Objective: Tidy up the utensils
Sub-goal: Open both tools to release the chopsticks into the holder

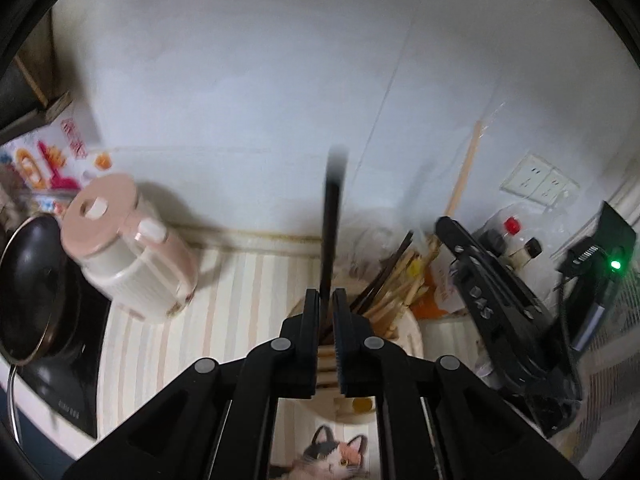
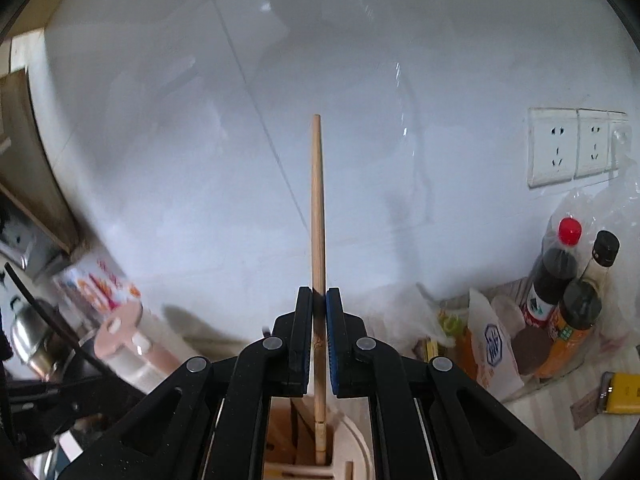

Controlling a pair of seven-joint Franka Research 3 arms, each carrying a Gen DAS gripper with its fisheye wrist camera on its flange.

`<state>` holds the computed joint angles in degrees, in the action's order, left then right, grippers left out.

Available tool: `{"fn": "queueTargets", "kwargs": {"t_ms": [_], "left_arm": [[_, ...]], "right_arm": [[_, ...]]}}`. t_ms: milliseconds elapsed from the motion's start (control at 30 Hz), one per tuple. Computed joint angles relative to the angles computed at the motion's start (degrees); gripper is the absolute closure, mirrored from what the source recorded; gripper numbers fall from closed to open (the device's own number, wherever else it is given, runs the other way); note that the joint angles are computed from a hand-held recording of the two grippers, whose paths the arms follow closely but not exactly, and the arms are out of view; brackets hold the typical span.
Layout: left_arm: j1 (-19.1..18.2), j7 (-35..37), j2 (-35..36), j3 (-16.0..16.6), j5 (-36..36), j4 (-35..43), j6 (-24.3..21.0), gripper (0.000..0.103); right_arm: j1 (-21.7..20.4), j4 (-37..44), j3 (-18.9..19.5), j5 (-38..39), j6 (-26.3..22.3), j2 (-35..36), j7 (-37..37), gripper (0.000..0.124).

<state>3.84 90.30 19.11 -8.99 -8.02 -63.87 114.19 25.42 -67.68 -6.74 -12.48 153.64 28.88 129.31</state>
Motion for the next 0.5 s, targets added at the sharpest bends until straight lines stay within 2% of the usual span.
{"fn": "queueTargets", "kwargs": {"t_ms": [67, 100, 133, 167, 200, 233, 300, 333, 400, 433, 500], "left_arm": [[0.0, -1.0, -1.0, 0.1, 0.0, -0.8, -0.4, 0.094], [-0.2, -1.5, -2.0, 0.4, 0.7, -1.8, 0.2, 0.085], [-0.6, -2.3, -3.4, 0.9, 2.4, -3.6, 1.6, 0.065], [-0.8, -3.2, -5.0, 1.3, 3.6, -5.7, 3.3, 0.053], [-0.7, -4.0, -6.7, 1.6, 4.0, -8.2, 5.4, 0.030], [-0.6, -4.6, -8.1, 1.8, 4.0, -10.4, 7.3, 0.023], [-0.3, -5.4, -11.7, 2.2, 3.6, -15.9, 11.1, 0.021], [-0.2, -5.5, -12.0, 2.5, 3.8, -16.8, 11.8, 0.012], [-0.4, -6.7, -14.6, 2.9, 5.4, -21.7, 14.6, 0.000], [-0.5, -6.9, -15.3, 3.1, 5.8, -23.4, 15.4, 0.000], [-0.7, -7.4, -17.0, 3.3, 6.4, -27.0, 16.3, 0.000]], "right_arm": [[-1.6, -2.7, 2.3, 2.9, 0.0, -2.1, -2.9, 0.106], [-2.2, -5.0, 3.1, 4.1, 0.5, -3.9, -4.1, 0.093], [-2.2, -6.7, 3.2, 4.4, 0.8, -5.2, -4.4, 0.086], [-2.2, -8.9, 3.2, 4.6, 0.9, -7.0, -4.4, 0.085], [-2.2, -11.0, 3.1, 4.6, 0.5, -8.9, -4.1, 0.083], [-2.3, -12.1, 3.1, 4.4, -0.5, -10.1, -3.7, 0.080], [-2.2, -16.0, 2.9, 2.9, -2.0, -13.5, -2.2, 0.075], [-2.2, -17.5, 2.9, 1.7, -3.0, -14.8, -1.2, 0.071], [-3.1, -21.3, 3.7, 0.9, -4.8, -17.9, 0.1, 0.062], [-3.5, -23.9, 4.0, 0.2, -4.9, -19.6, 1.6, 0.055], [-4.9, -28.8, 5.1, 0.1, -4.5, -22.6, 3.1, 0.050]]}}
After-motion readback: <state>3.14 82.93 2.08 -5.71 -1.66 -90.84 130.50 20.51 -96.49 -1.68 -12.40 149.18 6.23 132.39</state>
